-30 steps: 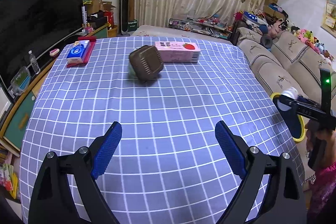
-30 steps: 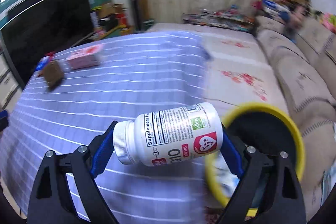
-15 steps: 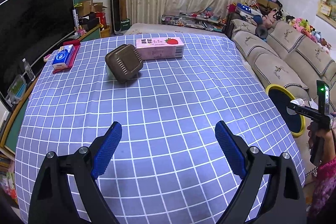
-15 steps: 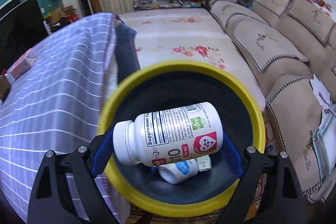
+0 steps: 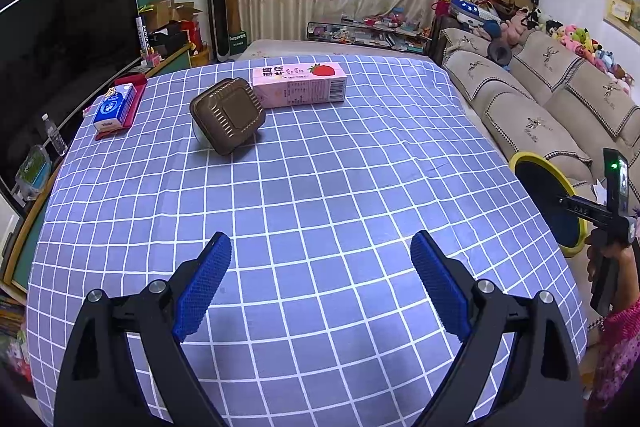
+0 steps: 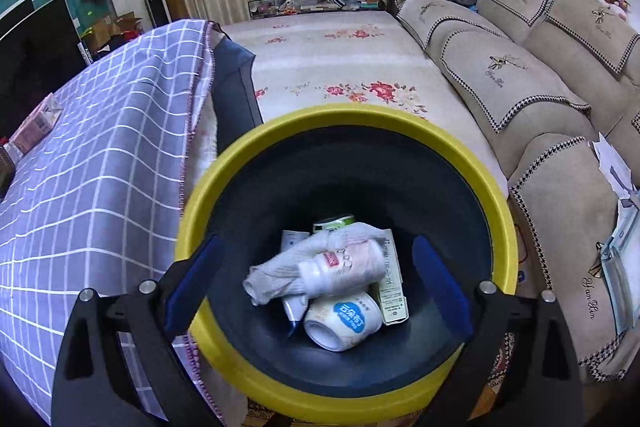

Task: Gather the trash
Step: 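Grasp the brown plastic lid with the left tool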

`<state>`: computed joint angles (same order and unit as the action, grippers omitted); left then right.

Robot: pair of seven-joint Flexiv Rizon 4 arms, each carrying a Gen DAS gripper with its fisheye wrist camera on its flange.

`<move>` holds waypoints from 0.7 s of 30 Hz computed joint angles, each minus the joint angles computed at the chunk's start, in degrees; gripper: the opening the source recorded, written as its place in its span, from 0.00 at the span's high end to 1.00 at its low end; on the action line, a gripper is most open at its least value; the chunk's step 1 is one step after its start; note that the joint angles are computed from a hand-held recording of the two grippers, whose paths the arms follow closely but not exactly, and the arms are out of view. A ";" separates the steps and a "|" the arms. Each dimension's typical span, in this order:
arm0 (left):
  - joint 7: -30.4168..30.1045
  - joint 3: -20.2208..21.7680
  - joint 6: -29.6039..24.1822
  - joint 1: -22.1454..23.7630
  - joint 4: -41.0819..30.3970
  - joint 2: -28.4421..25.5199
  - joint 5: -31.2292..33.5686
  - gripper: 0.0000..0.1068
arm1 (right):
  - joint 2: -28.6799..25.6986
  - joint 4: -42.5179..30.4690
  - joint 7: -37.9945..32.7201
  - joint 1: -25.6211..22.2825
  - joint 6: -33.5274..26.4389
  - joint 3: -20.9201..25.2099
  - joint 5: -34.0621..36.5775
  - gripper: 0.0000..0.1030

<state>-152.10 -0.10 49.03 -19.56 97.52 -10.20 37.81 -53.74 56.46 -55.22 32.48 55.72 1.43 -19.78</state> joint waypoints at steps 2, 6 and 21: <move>-0.16 0.10 -0.22 0.10 -0.10 -0.15 0.06 0.15 | 0.46 0.62 0.24 0.17 0.70 -0.13 -0.12 0.12; 0.07 0.37 -0.68 0.52 -0.24 -0.46 0.00 0.15 | 1.12 1.36 0.43 0.35 1.99 0.02 -0.14 0.12; 8.81 4.02 3.68 8.23 -1.94 -3.95 -3.92 0.15 | 1.85 1.83 -0.93 0.80 3.66 1.13 0.22 0.11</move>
